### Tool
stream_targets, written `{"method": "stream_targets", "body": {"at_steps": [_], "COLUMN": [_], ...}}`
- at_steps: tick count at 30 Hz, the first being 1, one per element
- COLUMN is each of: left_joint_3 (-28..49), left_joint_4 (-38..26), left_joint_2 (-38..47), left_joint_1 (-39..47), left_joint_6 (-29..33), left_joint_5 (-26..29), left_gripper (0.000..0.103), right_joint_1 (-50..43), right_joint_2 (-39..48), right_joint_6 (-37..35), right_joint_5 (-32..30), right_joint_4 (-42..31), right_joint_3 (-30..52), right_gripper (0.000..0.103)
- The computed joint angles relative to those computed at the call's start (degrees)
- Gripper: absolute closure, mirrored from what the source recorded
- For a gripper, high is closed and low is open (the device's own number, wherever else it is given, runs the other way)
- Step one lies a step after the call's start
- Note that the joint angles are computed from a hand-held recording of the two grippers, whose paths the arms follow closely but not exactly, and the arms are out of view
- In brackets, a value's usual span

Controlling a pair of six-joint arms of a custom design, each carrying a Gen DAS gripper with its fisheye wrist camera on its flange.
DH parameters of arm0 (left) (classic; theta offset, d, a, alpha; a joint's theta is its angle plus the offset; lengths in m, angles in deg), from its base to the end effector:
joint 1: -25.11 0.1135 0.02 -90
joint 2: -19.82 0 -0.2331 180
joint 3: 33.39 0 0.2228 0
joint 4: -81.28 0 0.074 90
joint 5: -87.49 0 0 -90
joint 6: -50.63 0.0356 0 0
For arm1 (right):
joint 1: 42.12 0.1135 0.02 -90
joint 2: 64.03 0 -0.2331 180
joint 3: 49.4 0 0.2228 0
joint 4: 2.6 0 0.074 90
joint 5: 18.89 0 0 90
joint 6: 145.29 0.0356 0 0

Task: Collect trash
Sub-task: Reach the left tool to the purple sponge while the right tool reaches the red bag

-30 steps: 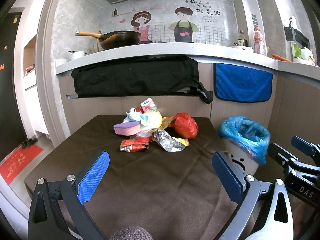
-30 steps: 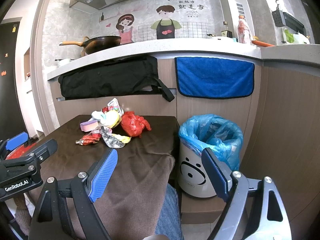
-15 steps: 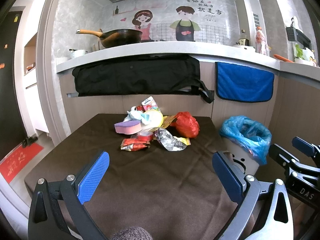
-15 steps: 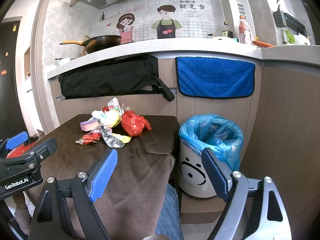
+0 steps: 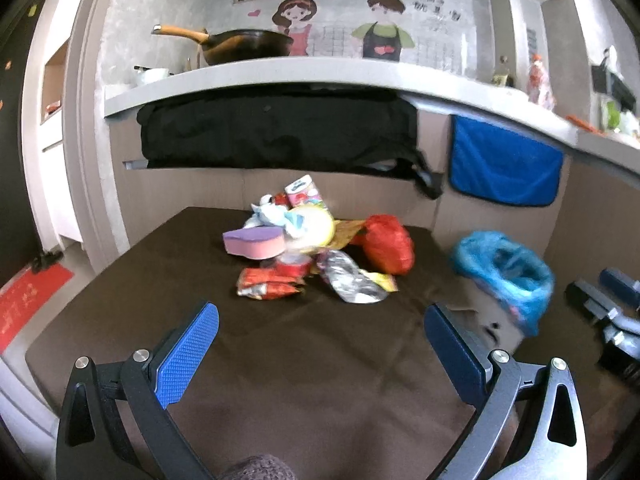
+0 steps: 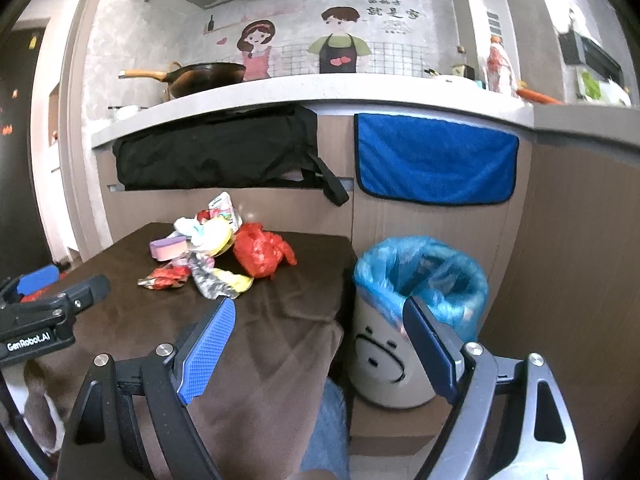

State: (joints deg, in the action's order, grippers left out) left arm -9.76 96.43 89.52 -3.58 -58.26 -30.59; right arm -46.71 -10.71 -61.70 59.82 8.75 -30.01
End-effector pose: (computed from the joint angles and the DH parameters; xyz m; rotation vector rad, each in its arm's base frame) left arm 0.1696 -0.0737 0.1175 -0.1127 2.0382 0.0005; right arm 0.1662 -0.0064 0.1343 -0.1598 1.9509 0.0673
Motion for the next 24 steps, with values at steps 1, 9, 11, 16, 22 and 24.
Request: {"method": "stream_targets", "body": {"at_steps": [1, 9, 11, 16, 22, 24], "left_joint_3": [1.35, 21.69, 28.85, 44.89, 67.22, 75.62], "left_joint_4": [2.04, -1.20, -5.84, -12.33, -24.77, -30.11], "left_joint_2": [3.69, 26.16, 31.11, 43.22, 58.72, 63.63], "left_joint_1": [3.48, 29.06, 32.31, 36.75, 37.35, 37.00], "left_joint_6": [1.43, 7.34, 7.60, 3.97, 1.11, 0.35], "left_joint_5": [3.84, 32.82, 35.45, 38.26, 40.61, 39.94], "left_gripper": [0.001, 0.001, 0.001, 0.006, 0.010, 0.010], "right_joint_1": [0.32, 6.50, 7.87, 10.99, 13.14, 13.37], "right_joint_2": [3.61, 32.57, 38.45, 51.41, 61.44, 63.45], "right_joint_6": [-0.33, -2.62, -2.72, -1.73, -0.64, -0.56], "right_joint_5": [-0.01, 2.26, 2.97, 4.19, 6.18, 6.54], "right_joint_4": [2.12, 9.62, 8.82, 4.51, 0.47, -0.20], "right_joint_3": [1.47, 21.04, 26.59, 40.33, 51.67, 53.69], "right_gripper": [0.019, 0.019, 0.019, 0.019, 0.019, 0.019]}}
